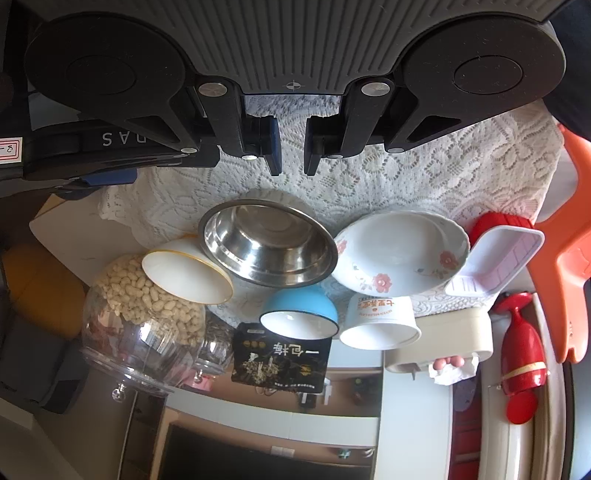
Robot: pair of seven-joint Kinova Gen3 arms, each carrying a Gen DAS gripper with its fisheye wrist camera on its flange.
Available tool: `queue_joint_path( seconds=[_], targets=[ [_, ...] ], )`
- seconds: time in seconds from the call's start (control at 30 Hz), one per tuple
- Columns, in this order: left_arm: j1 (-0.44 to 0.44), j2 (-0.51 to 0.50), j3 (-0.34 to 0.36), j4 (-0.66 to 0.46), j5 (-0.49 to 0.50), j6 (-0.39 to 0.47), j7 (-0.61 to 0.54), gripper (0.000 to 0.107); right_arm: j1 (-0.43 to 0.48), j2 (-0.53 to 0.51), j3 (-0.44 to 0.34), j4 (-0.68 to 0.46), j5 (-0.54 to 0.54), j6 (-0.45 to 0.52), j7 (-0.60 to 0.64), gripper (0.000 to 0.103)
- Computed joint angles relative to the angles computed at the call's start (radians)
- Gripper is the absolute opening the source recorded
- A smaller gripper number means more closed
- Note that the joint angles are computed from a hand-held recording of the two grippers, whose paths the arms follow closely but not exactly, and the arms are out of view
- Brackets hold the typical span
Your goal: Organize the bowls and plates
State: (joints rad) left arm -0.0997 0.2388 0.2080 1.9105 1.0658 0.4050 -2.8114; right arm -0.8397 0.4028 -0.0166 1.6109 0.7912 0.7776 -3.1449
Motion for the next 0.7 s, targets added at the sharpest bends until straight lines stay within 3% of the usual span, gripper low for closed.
queue_joint_path(
  seconds=[0.23,0.7],
  targets=[
    [0.005,-0.001,-0.006,-0.001,-0.006,0.004,0.009,0.015,0.004,-0.003,-0.002,0.003,0.0,-0.004,-0.003,0.101],
    [0.015,0.01,0.007,-0.029,-0.151,-0.011,0.166,0.015,0.012,0.0,0.0,0.0,-0.027,-0.017,0.023,0.101]
  ],
)
